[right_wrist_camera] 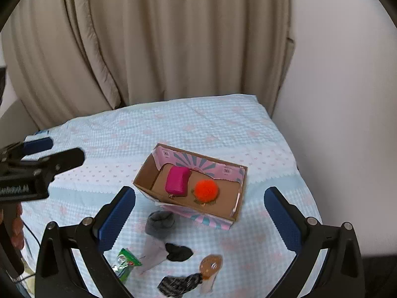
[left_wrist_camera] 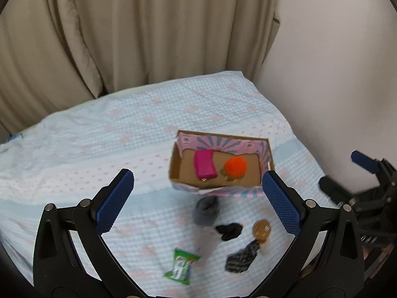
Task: Organize soft objects
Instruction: 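Lift both tools out of the box back toward the items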
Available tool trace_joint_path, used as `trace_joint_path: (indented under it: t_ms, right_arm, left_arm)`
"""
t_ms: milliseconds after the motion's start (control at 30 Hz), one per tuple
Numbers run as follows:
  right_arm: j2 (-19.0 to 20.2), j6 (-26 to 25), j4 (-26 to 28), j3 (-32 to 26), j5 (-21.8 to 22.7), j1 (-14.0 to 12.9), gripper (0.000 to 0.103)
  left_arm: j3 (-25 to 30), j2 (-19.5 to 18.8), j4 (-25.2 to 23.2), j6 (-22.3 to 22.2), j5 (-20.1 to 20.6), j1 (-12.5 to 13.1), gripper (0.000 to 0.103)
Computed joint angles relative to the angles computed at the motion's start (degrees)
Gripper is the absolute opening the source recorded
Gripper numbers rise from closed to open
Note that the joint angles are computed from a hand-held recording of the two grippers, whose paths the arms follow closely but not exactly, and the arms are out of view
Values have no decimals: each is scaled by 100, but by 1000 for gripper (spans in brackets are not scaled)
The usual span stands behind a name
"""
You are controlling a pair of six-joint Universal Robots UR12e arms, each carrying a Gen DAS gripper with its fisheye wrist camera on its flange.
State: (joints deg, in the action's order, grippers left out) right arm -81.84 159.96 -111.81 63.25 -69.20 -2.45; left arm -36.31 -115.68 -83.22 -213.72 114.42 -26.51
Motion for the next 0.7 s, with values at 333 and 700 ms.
trace_joint_path:
  t_ms: [333, 700]
  right_arm:
    - [-878, 935, -534, 1058, -195, 16, 103]
    - [-1410, 1408, -830, 2086, -834, 292, 103]
  left_arm:
    - [-1881, 1215, 824, -128, -28, -144, 103]
    - [-3479, 1866, 1664, -6, -542, -135, 103]
